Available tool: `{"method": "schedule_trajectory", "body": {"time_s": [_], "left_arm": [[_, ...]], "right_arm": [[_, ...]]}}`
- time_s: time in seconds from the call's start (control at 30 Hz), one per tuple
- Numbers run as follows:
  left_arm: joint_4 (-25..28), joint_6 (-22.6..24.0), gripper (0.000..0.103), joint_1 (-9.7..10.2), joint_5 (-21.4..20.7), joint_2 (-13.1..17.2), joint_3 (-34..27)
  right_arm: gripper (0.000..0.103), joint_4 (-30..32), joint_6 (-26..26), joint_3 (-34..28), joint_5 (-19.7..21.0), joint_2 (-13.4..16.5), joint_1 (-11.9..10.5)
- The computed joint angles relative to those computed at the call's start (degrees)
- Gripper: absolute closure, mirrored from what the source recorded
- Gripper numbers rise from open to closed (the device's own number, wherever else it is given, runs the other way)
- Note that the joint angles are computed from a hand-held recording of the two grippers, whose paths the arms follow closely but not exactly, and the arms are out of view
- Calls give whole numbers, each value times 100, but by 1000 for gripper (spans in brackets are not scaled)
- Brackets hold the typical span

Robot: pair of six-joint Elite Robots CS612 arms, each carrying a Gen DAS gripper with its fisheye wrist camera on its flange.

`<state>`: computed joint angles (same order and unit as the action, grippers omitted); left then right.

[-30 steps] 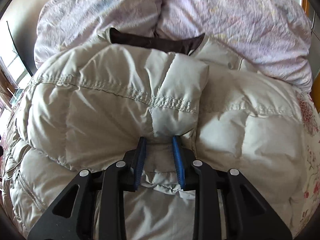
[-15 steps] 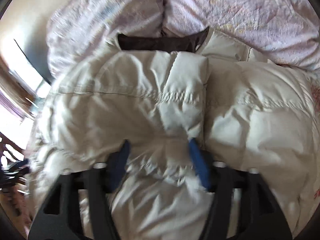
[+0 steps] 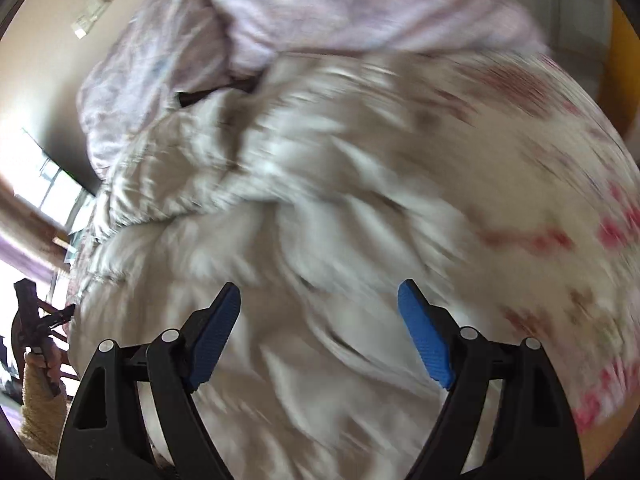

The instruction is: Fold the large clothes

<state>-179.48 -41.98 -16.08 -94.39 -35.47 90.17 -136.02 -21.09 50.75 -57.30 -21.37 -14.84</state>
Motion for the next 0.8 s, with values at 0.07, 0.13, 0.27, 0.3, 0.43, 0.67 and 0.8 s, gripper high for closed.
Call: {"method": "schedule_trajectory", "body": {"time_s": [0.07, 0.13, 0.27, 0.3, 0.43, 0.67, 0.8], "left_arm": [[-60, 16, 24, 11, -52, -2, 35], [-159, -19, 25, 26, -141, 12, 62], [-261, -57, 26, 26, -197, 15, 103], [-289, -63, 26, 26, -220, 13, 118], [-388, -105, 27, 20, -265, 0, 184], [-678, -224, 32, 26, -400, 9, 300], [-995, -465, 41, 62, -727, 62, 360]], "right_arm": [[20, 245, 80, 101, 282, -32, -163], [20, 364, 219, 217, 360, -70, -294], [20, 368, 453, 460, 492, -137, -470], [20, 396, 496, 492, 568, -139, -504], [20, 561, 584, 507, 723, -117, -547], [20, 742, 421, 568, 997, -115, -620], [22, 1159, 23, 605, 1328, -132, -668]]}}
